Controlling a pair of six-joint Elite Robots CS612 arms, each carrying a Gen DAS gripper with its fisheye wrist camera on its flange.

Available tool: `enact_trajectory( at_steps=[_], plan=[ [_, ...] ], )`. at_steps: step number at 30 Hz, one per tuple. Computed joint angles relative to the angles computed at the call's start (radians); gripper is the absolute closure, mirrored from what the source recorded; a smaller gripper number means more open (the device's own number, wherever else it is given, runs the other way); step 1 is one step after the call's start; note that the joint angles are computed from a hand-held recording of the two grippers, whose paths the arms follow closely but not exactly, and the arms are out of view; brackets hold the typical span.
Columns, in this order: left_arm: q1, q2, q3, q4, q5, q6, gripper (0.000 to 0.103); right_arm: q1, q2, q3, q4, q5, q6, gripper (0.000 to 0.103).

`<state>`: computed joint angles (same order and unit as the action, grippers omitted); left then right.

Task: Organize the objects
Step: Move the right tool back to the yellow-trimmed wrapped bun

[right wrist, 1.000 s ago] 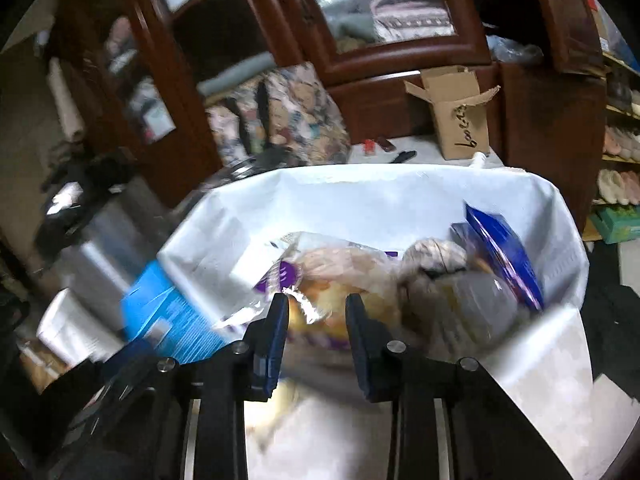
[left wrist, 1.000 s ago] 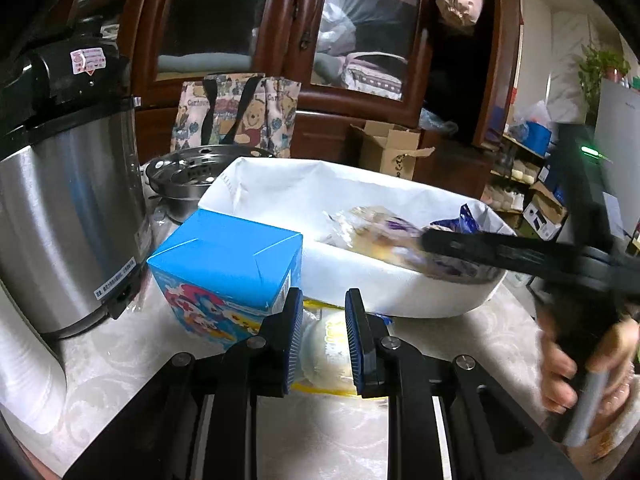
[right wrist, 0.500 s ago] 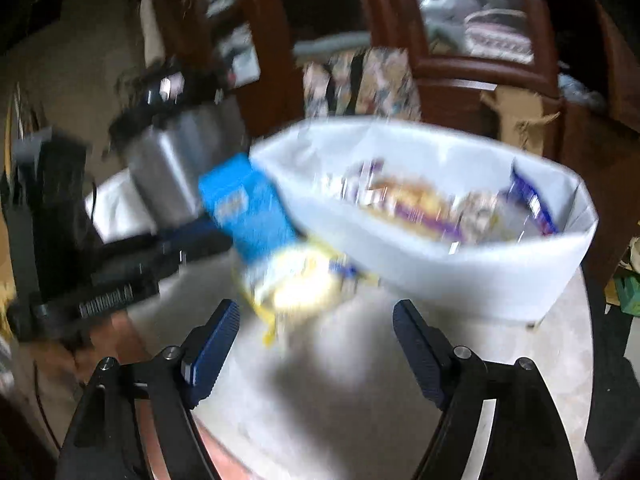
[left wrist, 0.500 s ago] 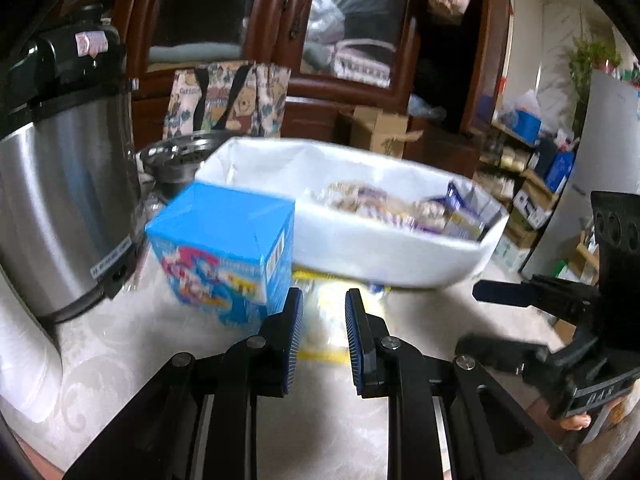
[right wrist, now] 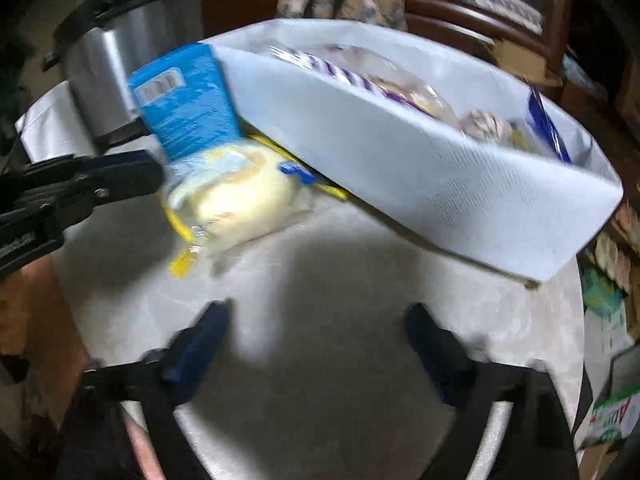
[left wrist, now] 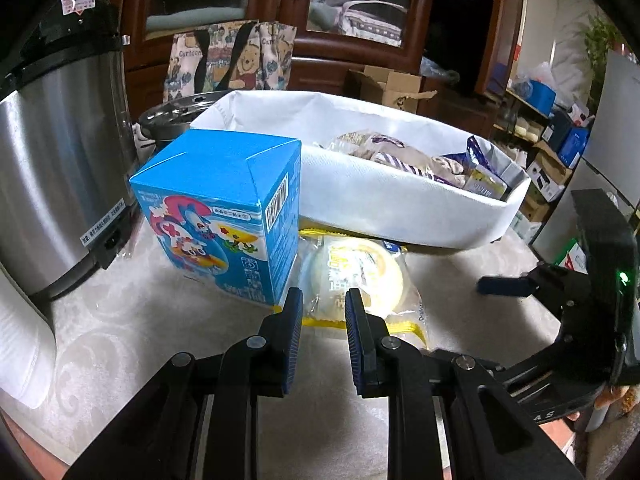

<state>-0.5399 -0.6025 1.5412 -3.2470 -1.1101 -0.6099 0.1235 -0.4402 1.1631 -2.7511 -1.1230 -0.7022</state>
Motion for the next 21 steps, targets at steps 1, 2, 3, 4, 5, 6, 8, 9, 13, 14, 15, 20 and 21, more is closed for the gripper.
enact_trajectory(
  at_steps=[1, 2, 3, 4, 5, 6, 8, 9, 13, 14, 15, 20, 21],
  plan=[
    [0.000, 0.000, 0.000, 0.001, 0.000, -0.001, 0.083, 0.000, 0.003, -0.005, -0.003, -0.009, 0.009, 0.000],
    [-0.001, 0.000, 0.001, 0.003, 0.000, -0.002, 0.083, -0.001, 0.004, -0.008, -0.001, -0.010, 0.010, 0.000],
    [-0.001, -0.001, 0.001, 0.008, 0.000, -0.005, 0.083, -0.002, 0.004, -0.010, 0.002, -0.008, 0.006, 0.000],
    [-0.001, -0.001, 0.001, 0.011, 0.001, -0.007, 0.083, -0.003, 0.004, -0.011, 0.005, -0.007, 0.000, 0.000],
    [-0.001, -0.001, 0.001, 0.012, 0.002, -0.007, 0.083, -0.004, 0.004, -0.011, 0.006, -0.006, -0.002, 0.000],
    [-0.001, -0.001, 0.001, 0.013, 0.003, -0.006, 0.083, -0.004, 0.004, -0.010, 0.007, -0.005, -0.003, 0.000],
    [-0.001, -0.001, 0.000, 0.016, 0.004, -0.005, 0.083, -0.005, 0.003, -0.010, 0.007, -0.005, -0.005, 0.000],
    [0.000, -0.001, -0.001, 0.019, 0.004, -0.002, 0.083, -0.005, 0.002, -0.008, 0.004, -0.007, -0.007, 0.000],
    [-0.001, 0.000, -0.003, 0.022, 0.008, 0.001, 0.083, -0.008, 0.002, -0.010, 0.012, -0.003, -0.020, 0.000],
    [-0.001, 0.000, -0.004, 0.023, 0.008, 0.001, 0.083, -0.009, 0.002, -0.014, 0.024, -0.002, -0.032, 0.000],
    [-0.001, 0.000, -0.004, 0.024, 0.007, 0.000, 0.083, -0.009, 0.002, -0.023, 0.046, -0.003, -0.050, 0.000],
    [-0.001, 0.000, -0.004, 0.020, 0.006, 0.002, 0.083, -0.014, -0.005, -0.007, 0.024, 0.044, -0.069, 0.054],
    [-0.001, 0.000, -0.003, 0.018, 0.005, 0.001, 0.083, -0.014, -0.007, -0.002, 0.020, 0.054, -0.075, 0.062]
  ],
)
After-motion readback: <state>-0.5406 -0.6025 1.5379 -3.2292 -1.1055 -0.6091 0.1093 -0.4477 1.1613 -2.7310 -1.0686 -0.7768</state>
